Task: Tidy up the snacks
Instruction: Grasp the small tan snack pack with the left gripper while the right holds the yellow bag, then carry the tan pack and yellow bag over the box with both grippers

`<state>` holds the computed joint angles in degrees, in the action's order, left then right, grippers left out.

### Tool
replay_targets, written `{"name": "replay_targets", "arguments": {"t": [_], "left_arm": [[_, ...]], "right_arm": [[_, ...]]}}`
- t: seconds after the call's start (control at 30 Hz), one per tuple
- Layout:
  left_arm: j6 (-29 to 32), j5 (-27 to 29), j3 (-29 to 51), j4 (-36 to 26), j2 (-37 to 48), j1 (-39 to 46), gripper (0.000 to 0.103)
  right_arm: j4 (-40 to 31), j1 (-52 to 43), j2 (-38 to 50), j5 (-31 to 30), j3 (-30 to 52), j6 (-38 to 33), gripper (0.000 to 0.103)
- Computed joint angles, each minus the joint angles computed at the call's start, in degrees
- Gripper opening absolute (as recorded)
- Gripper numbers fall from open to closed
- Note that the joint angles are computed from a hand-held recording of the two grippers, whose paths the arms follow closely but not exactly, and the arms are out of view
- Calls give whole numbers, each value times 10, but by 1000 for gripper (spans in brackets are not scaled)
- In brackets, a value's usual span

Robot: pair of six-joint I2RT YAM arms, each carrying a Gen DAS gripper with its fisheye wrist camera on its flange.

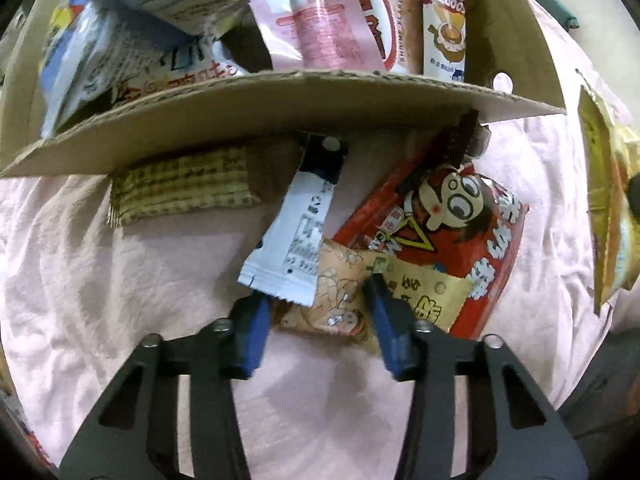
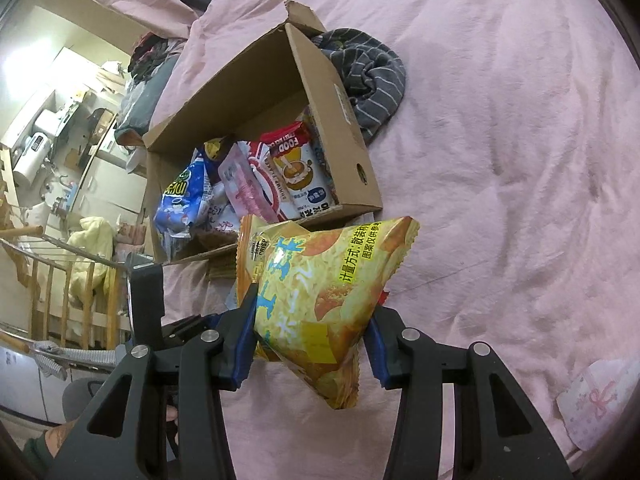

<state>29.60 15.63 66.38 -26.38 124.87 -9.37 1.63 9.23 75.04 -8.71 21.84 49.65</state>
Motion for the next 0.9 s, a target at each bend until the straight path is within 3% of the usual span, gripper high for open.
{"name": "replay_targets", "arguments": {"t": [0.3, 0.67, 0.9], "left_arm": [[9, 40, -12, -77, -55, 57, 16], [53, 58, -57, -106, -147, 155, 13], [79, 106, 22, -176, -168, 218, 12]], "right_arm": [[-2, 8, -10, 6, -2, 4, 48], [-11, 36, -28, 17, -4, 13, 48], [-28, 66, -39, 50, 5, 9, 48]]}}
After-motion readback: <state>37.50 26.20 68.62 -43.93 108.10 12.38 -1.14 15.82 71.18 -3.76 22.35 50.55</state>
